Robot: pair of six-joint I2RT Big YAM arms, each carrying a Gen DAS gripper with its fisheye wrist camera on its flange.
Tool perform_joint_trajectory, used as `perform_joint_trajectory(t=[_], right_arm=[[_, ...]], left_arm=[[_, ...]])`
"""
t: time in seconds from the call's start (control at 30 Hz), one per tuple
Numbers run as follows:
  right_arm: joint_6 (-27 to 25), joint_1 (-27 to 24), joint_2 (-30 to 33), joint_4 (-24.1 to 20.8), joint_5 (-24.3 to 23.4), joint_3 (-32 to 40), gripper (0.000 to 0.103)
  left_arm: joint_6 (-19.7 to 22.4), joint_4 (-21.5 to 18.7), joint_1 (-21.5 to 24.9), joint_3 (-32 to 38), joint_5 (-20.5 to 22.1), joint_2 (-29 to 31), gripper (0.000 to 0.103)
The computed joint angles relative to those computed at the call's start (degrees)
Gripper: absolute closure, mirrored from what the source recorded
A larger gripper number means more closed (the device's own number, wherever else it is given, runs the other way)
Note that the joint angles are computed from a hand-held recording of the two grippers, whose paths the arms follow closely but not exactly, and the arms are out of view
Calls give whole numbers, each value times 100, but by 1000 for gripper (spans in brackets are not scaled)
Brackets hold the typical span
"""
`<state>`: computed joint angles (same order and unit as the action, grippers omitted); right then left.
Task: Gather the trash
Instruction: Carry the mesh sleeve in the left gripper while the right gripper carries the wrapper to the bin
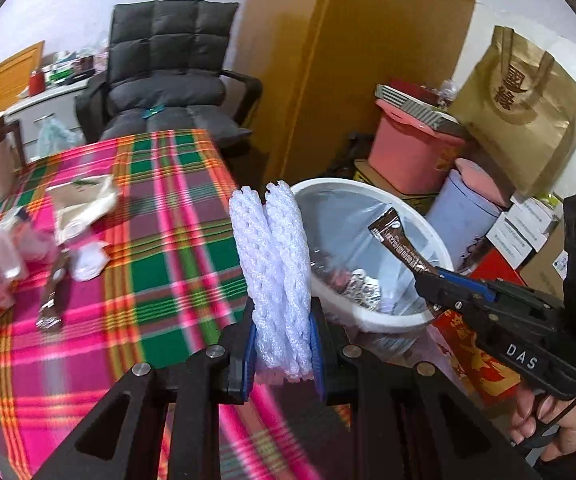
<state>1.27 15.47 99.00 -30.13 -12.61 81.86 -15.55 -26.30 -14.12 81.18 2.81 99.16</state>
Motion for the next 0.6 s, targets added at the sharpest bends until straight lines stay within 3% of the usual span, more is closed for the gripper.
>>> perform_joint_trajectory(t=[0.6], right_arm=[[47, -251, 352, -275, 298, 358, 85]], left_arm=[[231, -544, -176, 1570, 534, 1227, 80]])
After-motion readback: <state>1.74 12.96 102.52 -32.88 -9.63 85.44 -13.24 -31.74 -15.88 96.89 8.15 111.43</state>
